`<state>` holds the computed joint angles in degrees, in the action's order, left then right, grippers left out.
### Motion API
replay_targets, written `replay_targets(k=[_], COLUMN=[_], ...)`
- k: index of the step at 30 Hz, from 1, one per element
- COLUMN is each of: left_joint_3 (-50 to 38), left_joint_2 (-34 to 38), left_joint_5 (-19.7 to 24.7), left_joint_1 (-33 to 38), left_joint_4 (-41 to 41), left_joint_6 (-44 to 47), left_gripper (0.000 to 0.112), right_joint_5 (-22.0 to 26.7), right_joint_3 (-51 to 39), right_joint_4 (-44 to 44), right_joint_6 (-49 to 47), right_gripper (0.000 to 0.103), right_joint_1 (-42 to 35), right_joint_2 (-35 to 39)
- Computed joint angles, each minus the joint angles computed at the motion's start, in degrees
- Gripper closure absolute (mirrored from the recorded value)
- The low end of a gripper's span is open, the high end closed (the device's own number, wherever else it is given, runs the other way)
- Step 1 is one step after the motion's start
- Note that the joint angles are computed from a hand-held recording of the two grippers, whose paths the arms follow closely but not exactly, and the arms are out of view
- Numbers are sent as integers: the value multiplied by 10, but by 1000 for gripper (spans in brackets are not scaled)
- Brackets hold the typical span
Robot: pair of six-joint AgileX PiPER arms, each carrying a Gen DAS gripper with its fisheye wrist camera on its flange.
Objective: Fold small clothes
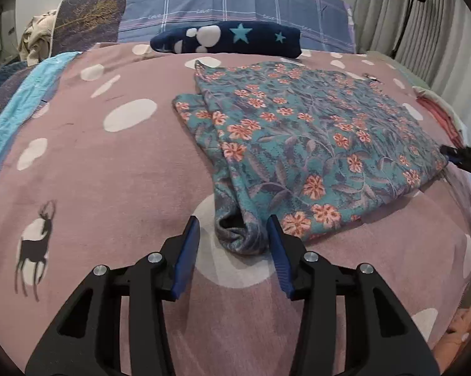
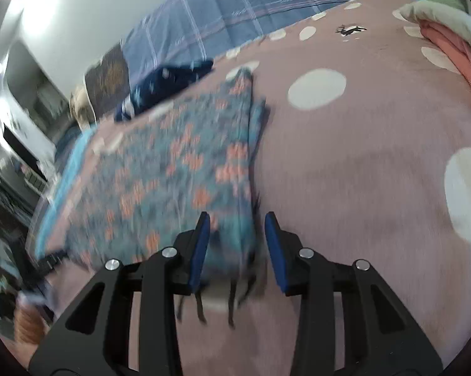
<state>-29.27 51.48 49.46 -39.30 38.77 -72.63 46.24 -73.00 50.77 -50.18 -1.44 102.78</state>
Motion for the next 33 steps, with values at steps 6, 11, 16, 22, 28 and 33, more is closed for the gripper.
replay_targets(k=[6, 11, 16, 22, 28, 33], left_joint_3=[-78, -106, -131, -228, -398, -580], left_joint_2=[17, 86, 207, 234, 387, 538], left_joint_5=[80, -93, -76, -63, -150, -100], left_joint_1=[-100, -36, -48, -86, -83, -114], left_joint_4=[72, 59, 36, -14, -113, -186], left_joint_6=[-65, -22, -7, 77, 232, 380], left_gripper=[67, 65, 61, 61, 58, 58], right_joint_5=[-9, 1, 29, 94, 71, 126], right_joint_3=[61, 57, 70, 52, -31, -91], right_joint_4=[61, 73, 71, 119, 49, 30], right_joint_6=[-69, -93, -84, -128, -38, -26], right_gripper=[66, 70, 82, 80, 89, 93], right_joint_1=[1, 40, 4, -81, -85, -84], right_joint_2=[-61, -47, -13, -18, 31, 80])
